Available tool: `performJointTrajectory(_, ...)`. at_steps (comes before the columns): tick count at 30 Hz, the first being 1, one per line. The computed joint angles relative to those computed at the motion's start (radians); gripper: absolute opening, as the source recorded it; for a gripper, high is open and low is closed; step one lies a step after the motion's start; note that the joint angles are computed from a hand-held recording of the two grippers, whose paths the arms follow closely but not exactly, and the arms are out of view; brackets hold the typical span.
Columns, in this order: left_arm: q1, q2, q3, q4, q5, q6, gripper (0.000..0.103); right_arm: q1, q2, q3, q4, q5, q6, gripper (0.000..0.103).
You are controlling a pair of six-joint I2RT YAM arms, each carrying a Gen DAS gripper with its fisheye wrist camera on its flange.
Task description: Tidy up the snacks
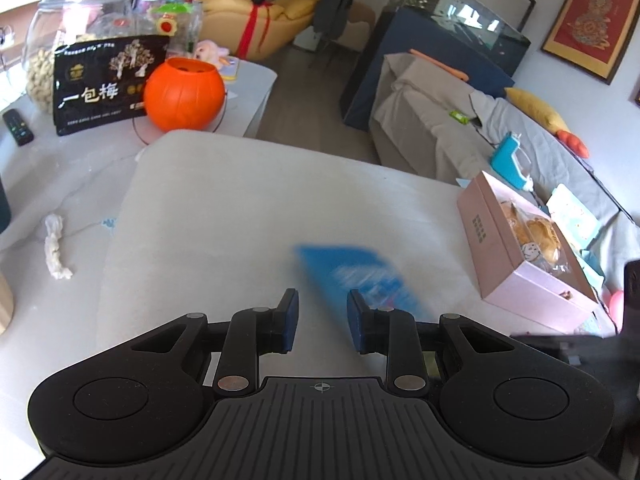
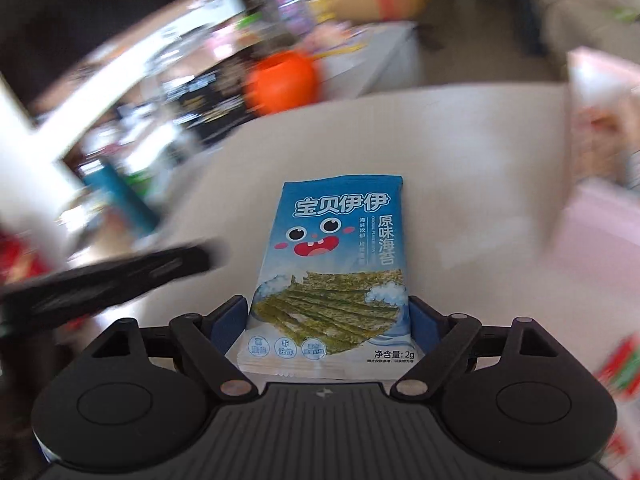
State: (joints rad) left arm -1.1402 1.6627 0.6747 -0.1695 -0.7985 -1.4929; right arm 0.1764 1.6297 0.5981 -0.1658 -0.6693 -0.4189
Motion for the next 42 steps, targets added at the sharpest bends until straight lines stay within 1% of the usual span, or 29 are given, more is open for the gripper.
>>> performJointTrajectory(1, -0.001, 0.007, 0.023, -0.015, -0.001, 0.011, 0.03, -0.005, -0.007, 0.004, -0.046, -0.03, -0.032, 0.085)
performJointTrajectory(2, -0.003, 0.021, 0.059, -0.051, -0.003, 0.017, 0.03, -0.021, -0.03, -0.009, -0.061, -0.056, -0.056, 0.085)
performJointTrajectory(4, -0.002, 0.072, 0.161, -0.167, 0.004, 0.016, 0.03, -0.074, -0.088, -0.049, -0.045, -0.102, -0.106, 0.086)
performJointTrajectory(6, 0.01, 0.126, 0.236, -0.224, 0.032, 0.024, 0.03, -0.153, -0.122, -0.069, -0.051, -0.146, -0.19, 0.086)
performJointTrajectory(8, 0.03, 0.162, 0.259, -0.18, 0.072, 0.054, 0.03, -0.253, -0.123, -0.051, -0.115, -0.18, -0.311, 0.087)
performJointTrajectory(10, 0.046, 0.199, 0.282, -0.133, 0.103, 0.09, 0.03, -0.35, -0.107, -0.021, -0.176, -0.179, -0.426, 0.087)
performJointTrajectory(13, 0.068, 0.26, 0.347, -0.112, 0.134, 0.156, 0.03, -0.488, -0.084, -0.003, -0.16, -0.171, -0.539, 0.087)
performJointTrajectory(15, 0.076, 0.294, 0.397, -0.123, 0.139, 0.184, 0.03, -0.545, -0.03, 0.042, -0.185, -0.161, -0.602, 0.087)
performJointTrajectory(17, 0.077, 0.316, 0.438, -0.142, 0.137, 0.206, 0.03, -0.572, 0.018, 0.083, -0.216, -0.14, -0.61, 0.087)
performJointTrajectory(19, 0.074, 0.322, 0.459, -0.155, 0.138, 0.216, 0.03, -0.586, 0.063, 0.107, -0.258, -0.142, -0.641, 0.087)
performJointTrajectory(21, 0.062, 0.317, 0.462, -0.172, 0.132, 0.21, 0.03, -0.568, 0.076, 0.091, -0.265, -0.147, -0.648, 0.087)
performJointTrajectory(23, 0.052, 0.298, 0.446, -0.186, 0.125, 0.185, 0.03, -0.547, 0.082, 0.082, -0.327, -0.166, -0.707, 0.087)
performJointTrajectory(25, 0.044, 0.275, 0.419, -0.194, 0.117, 0.153, 0.03, -0.496, 0.069, 0.054, -0.369, -0.188, -0.728, 0.087)
performJointTrajectory(26, 0.038, 0.264, 0.413, -0.205, 0.105, 0.139, 0.03, -0.48, 0.07, 0.051, -0.416, -0.197, -0.767, 0.087)
performJointTrajectory(27, 0.029, 0.257, 0.414, -0.219, 0.087, 0.137, 0.03, -0.463, 0.067, 0.046, -0.449, -0.202, -0.797, 0.087)
performJointTrajectory(28, 0.021, 0.252, 0.421, -0.231, 0.074, 0.154, 0.03, -0.443, 0.046, 0.026, -0.447, -0.202, -0.802, 0.087)
performJointTrajectory(30, 0.01, 0.257, 0.454, -0.234, 0.072, 0.233, 0.03, -0.431, -0.039, -0.034, -0.387, -0.199, -0.788, 0.087)
performJointTrajectory(32, 0.006, 0.292, 0.514, -0.23, 0.088, 0.343, 0.03, -0.461, -0.094, -0.062, -0.346, -0.199, -0.789, 0.087)
performJointTrajectory(34, 0.005, 0.373, 0.627, -0.275, 0.114, 0.45, 0.03, -0.52, -0.101, -0.056, -0.323, -0.199, -0.788, 0.087)
performJointTrajectory(36, 0.01, 0.475, 0.764, -0.349, 0.148, 0.523, 0.031, -0.583, -0.088, -0.052, -0.248, -0.189, -0.75, 0.087)
performJointTrajectory(38, 0.015, 0.559, 0.87, -0.403, 0.182, 0.565, 0.032, -0.647, -0.064, -0.061, -0.114, -0.17, -0.693, 0.087)
performJointTrajectory(39, 0.013, 0.59, 0.905, -0.413, 0.181, 0.577, 0.036, -0.673, -0.052, -0.078, -0.021, -0.153, -0.659, 0.087)
performJointTrajectory(40, 0.012, 0.617, 0.943, -0.434, 0.173, 0.591, 0.036, -0.696, -0.036, -0.093, 0.065, -0.134, -0.631, 0.087)
performJointTrajectory(41, 0.012, 0.635, 0.97, -0.45, 0.169, 0.599, 0.037, -0.724, -0.011, -0.096, 0.127, -0.119, -0.616, 0.087)
performJointTrajectory(42, 0.015, 0.645, 0.989, -0.454, 0.175, 0.608, 0.039, -0.747, 0.021, -0.087, 0.157, -0.109, -0.607, 0.087)
